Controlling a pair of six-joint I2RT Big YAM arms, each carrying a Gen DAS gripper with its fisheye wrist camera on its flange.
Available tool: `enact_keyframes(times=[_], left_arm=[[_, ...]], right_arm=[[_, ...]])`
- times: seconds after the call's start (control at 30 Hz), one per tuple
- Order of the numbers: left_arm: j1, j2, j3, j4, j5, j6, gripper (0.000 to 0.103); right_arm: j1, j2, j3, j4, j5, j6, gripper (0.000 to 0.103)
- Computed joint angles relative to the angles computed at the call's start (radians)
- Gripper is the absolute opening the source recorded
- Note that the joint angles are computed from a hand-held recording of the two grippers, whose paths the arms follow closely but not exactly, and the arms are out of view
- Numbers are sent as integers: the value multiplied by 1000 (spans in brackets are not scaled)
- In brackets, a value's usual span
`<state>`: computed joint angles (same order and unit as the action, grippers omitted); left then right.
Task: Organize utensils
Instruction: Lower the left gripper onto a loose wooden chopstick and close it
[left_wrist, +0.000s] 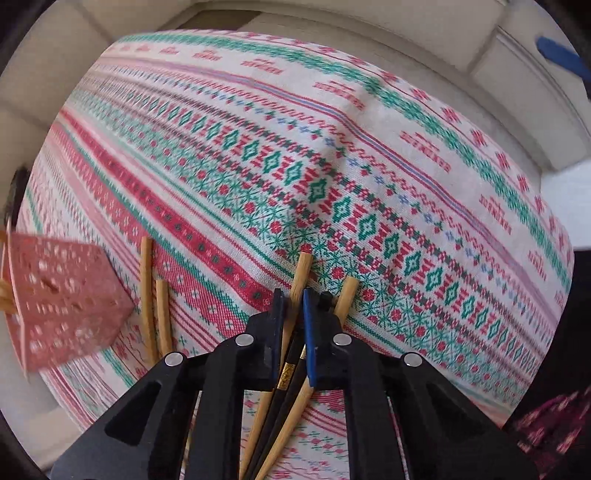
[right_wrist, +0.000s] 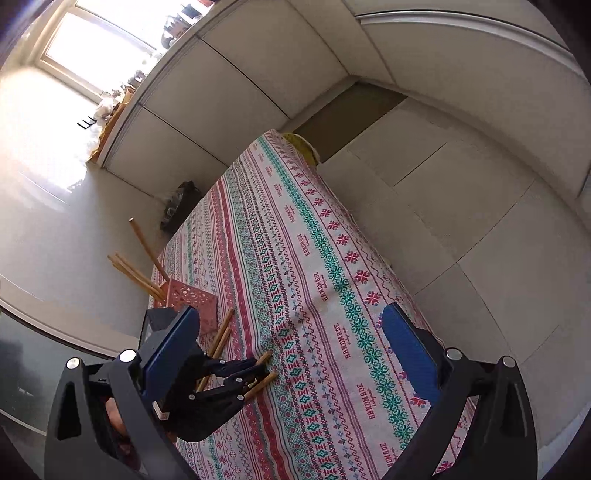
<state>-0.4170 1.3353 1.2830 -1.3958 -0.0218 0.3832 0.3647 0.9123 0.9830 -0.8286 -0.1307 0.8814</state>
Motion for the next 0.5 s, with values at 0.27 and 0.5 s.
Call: enact_keyframes(times=[0.27, 0.5], left_arm=[[200, -171, -154, 117, 324, -580, 8], [329, -438, -222, 164, 345, -585, 6]], right_arm=[[97, 145, 62, -113, -3, -55, 96], [259, 287, 138, -161, 59, -89, 86]])
